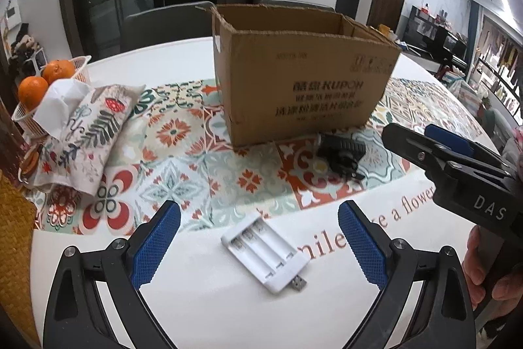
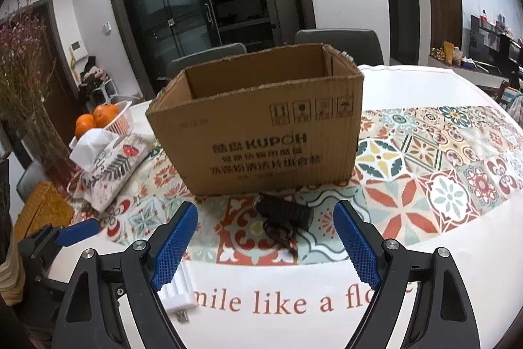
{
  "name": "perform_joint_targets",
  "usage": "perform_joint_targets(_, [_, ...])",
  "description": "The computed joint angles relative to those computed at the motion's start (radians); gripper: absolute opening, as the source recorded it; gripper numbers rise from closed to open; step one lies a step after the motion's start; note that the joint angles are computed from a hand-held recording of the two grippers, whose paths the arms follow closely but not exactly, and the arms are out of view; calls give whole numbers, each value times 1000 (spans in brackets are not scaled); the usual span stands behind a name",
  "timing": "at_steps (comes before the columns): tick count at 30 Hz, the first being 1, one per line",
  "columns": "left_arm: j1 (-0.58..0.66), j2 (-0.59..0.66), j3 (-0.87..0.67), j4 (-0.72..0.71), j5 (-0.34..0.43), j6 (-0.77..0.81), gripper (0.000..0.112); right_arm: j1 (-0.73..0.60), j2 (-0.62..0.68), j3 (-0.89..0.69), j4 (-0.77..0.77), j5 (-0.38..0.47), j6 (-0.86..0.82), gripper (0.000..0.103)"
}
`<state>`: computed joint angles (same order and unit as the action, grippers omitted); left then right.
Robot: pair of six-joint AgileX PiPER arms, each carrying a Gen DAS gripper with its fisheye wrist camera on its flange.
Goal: Organize rigid objects
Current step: 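Withdraw both tools and move toward the white charger and black keychain device, then grasp the white battery charger with the left tool while the right tool grasps the black keychain device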
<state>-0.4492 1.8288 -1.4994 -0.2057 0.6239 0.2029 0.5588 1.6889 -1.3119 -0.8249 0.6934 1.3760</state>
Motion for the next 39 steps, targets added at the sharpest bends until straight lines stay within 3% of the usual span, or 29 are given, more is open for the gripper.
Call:
perform_joint_targets(15, [14,7,119,-120,-29,188,98,19,34,60,56,-18,-20,86])
perform_joint_targets(29, [44,80,115,-228,-29,359,98,3,101,39,127,-28,-107,86])
perform_joint_targets(39, [31,113,107,-200,-74,344,98,-23,133,24,168,-39,-154,86])
